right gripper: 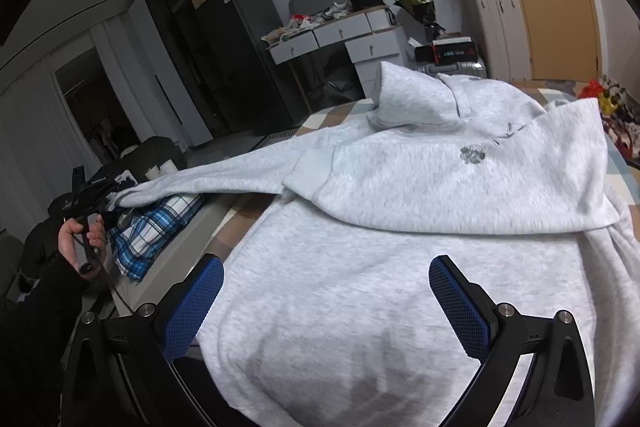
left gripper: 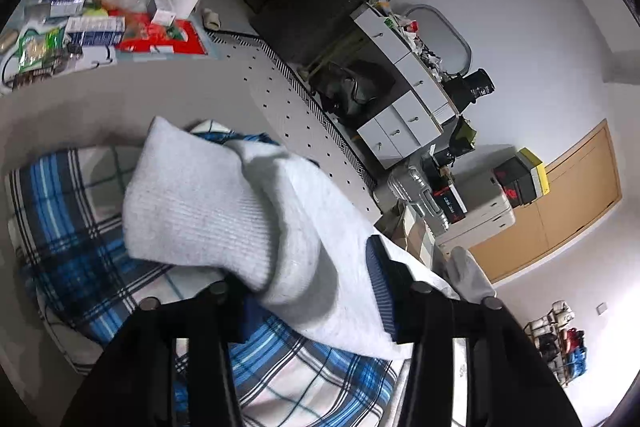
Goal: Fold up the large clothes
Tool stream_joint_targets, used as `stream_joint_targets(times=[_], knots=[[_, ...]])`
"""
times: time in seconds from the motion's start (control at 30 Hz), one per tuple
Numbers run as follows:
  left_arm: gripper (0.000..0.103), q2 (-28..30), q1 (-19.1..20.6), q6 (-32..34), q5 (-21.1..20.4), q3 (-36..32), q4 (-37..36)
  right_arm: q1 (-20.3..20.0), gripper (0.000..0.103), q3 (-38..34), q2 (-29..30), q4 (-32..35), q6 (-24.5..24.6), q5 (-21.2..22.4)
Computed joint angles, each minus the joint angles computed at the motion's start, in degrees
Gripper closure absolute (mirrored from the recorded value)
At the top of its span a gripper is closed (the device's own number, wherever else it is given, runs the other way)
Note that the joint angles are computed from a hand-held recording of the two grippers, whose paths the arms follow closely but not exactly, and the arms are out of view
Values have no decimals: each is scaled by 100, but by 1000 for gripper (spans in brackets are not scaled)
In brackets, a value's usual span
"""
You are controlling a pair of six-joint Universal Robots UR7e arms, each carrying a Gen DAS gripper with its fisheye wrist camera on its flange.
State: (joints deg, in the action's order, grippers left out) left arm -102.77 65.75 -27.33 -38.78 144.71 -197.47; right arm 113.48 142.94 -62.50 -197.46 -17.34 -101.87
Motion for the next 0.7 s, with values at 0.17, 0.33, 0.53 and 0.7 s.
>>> stream_joint_targets(times=[0.17, 0.33, 0.53, 0.7], knots=[[97, -149, -460, 358, 633, -157, 308, -6, 0, -6, -15, 24, -26, 30], [97, -122, -1165, 1078, 970, -446, 179, 6, 0, -7, -36, 67, -26, 19], [97, 594, -2078, 2086, 1374, -1311, 410, -17, 0, -23, -85, 64, 60, 76], [97, 1433, -2398, 2387, 1085, -2090, 719, -109, 0, 16, -204, 20, 201, 124]])
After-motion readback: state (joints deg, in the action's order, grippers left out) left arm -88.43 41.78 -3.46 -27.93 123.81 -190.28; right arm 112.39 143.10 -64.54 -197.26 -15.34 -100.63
